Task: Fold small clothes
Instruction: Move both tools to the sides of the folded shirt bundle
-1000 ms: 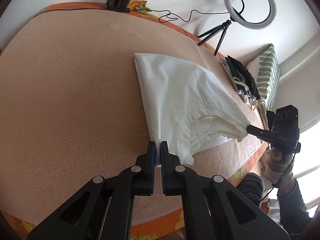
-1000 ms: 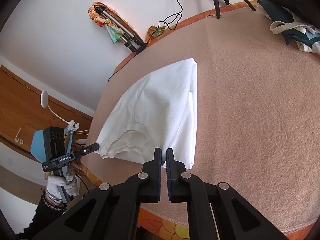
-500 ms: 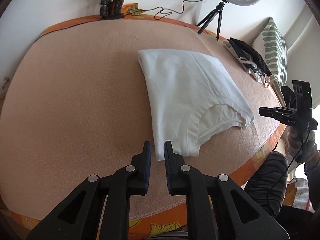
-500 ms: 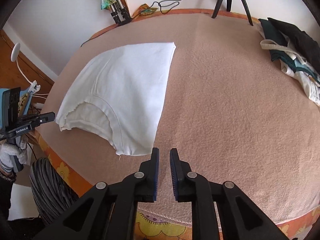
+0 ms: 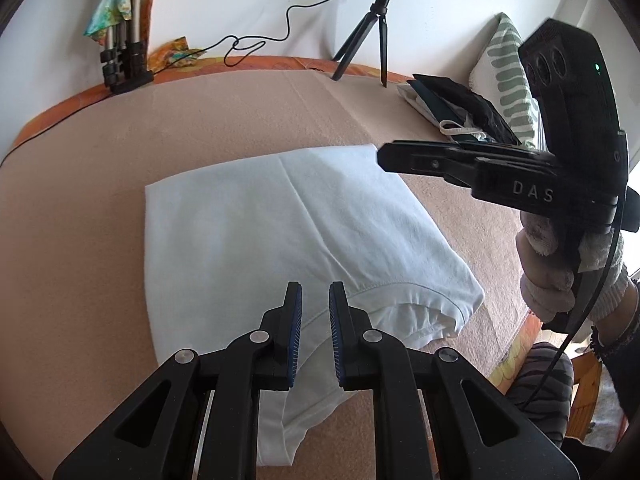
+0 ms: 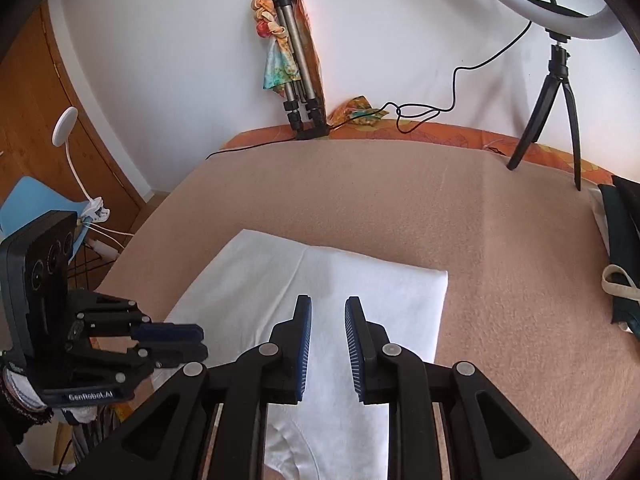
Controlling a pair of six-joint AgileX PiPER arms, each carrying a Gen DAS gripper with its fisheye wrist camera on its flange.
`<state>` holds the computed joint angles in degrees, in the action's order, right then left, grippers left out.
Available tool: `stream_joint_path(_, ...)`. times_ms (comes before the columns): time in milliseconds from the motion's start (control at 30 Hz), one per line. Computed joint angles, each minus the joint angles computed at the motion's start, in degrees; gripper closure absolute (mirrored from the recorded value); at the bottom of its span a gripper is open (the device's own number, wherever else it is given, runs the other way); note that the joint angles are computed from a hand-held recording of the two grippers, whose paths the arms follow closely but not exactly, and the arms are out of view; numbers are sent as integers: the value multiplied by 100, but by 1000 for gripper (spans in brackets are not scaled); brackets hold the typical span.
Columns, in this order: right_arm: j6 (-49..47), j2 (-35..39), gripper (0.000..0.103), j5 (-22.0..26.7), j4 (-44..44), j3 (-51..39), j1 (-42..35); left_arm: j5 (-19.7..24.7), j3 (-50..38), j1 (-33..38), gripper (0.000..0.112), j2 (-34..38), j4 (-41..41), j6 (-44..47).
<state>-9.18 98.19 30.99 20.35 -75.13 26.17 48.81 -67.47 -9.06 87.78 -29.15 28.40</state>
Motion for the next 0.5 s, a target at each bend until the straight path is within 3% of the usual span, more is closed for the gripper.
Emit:
stream_joint_path(267,77,1274,84,187,-45,-1261,132,-118,205,-21,100,235,-146,148)
stream_joint_path(500,440,1709,87,108,-536,-1447,228,-219,310,-120,100,161,-52,120)
